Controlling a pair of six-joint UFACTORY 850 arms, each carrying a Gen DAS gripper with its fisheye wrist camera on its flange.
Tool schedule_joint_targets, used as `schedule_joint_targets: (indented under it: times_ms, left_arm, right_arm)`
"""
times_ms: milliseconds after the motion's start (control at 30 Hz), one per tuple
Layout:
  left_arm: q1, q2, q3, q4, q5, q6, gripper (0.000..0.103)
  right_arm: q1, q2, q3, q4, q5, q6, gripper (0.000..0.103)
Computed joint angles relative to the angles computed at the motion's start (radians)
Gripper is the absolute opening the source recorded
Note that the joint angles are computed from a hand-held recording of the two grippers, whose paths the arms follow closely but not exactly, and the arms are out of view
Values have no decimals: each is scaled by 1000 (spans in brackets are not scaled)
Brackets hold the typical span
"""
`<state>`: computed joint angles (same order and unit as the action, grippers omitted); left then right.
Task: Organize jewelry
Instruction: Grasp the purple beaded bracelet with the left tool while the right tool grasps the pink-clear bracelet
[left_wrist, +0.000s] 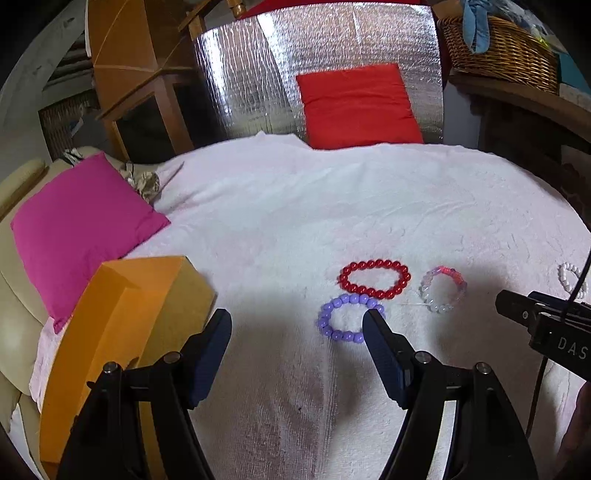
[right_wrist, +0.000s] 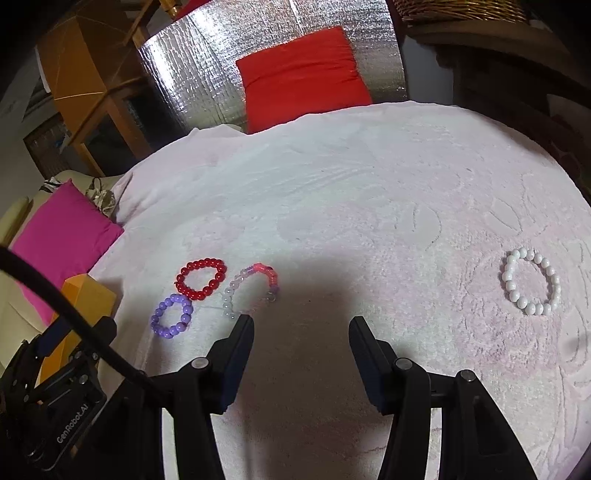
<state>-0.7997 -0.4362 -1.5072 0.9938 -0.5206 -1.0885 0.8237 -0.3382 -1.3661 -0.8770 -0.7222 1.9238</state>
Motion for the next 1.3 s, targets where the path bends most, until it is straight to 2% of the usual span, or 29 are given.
schedule_joint_targets:
  times_ms: [367, 500, 633, 667, 733, 767, 800, 900, 1200, 1300]
  left_arm:
    - [64, -66, -71, -300, -29, 195, 74]
    - [75, -78, -83, -368, -28, 244, 74]
    - [73, -92, -94, -373, -32, 264, 74]
    - [75, -96, -98, -386, -28, 279, 74]
    - [80, -99, -102, -432, -13, 325, 74]
    - [83, -102, -106, -461, -5, 347, 74]
    - [85, -104, -109, -475, 0, 357, 74]
    - [90, -115, -123, -579, 27, 464, 74]
    - [69, -153, -172, -737, 46, 676, 74]
    - [76, -162, -181, -837, 51, 765, 74]
  right_arm:
    - [-21, -73, -73, -15, -3, -57, 54]
    - [-38, -116, -117, 18, -15, -92, 49]
    - [-40, -157, -167, 29, -66, -132, 41]
    - [-41, -162, -172, 33, -71, -144, 34]
    - [-39, -173, -187, 44, -92, -185, 29]
    - [-37, -176, -191, 44, -104, -203, 20]
    - [-36, -177, -192, 49, -112, -220, 17]
    - [-37, -158, -165, 46, -98, -220, 13]
    - [-41, -71, -55, 59, -82, -185, 13]
    - [-42, -36, -15, 58, -82, -164, 13]
